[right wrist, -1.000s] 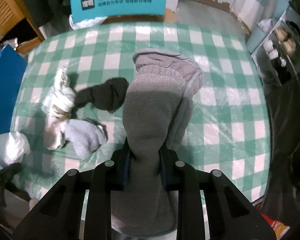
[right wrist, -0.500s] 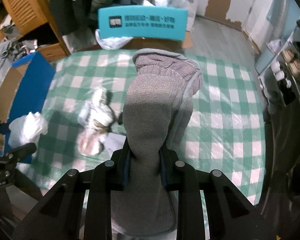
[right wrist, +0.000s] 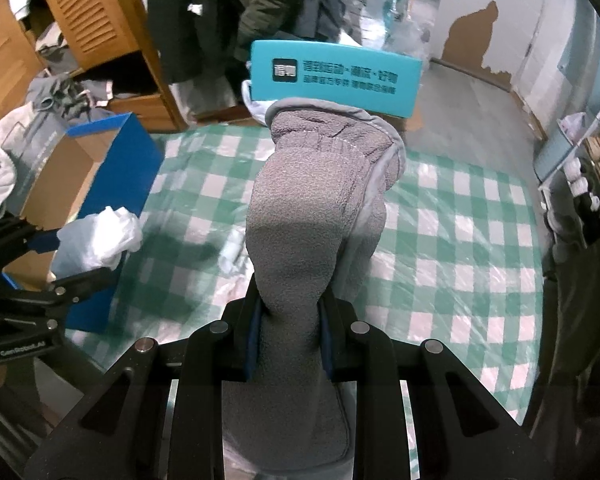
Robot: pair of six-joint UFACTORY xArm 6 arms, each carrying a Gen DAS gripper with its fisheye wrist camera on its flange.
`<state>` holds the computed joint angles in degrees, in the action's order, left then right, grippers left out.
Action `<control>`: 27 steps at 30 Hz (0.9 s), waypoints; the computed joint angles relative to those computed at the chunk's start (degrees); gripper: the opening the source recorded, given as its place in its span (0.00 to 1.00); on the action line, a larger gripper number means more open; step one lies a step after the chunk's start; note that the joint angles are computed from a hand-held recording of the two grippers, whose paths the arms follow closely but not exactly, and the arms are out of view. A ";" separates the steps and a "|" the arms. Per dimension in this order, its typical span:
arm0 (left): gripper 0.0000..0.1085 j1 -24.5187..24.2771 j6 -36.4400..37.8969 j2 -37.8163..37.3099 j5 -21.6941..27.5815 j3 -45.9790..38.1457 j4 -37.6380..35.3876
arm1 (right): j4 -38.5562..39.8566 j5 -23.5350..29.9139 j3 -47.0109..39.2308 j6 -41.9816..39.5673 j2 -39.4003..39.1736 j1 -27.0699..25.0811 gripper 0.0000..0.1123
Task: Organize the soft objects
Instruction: 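Carry the blue cloth and grey sock over the box with both grippers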
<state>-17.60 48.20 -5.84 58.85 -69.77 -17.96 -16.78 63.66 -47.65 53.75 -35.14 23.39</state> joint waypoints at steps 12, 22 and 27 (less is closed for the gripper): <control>0.51 2.34 -0.11 1.34 0.86 -3.07 -0.87 | -0.11 -2.01 -4.34 -0.92 4.46 1.15 0.20; 0.51 5.41 0.81 2.76 1.12 -5.62 -1.88 | 0.19 -4.68 -9.32 -2.41 10.88 2.61 0.20; 0.51 7.26 1.34 3.84 0.89 -6.96 -2.48 | 0.23 -5.85 -13.46 -3.61 15.11 3.50 0.20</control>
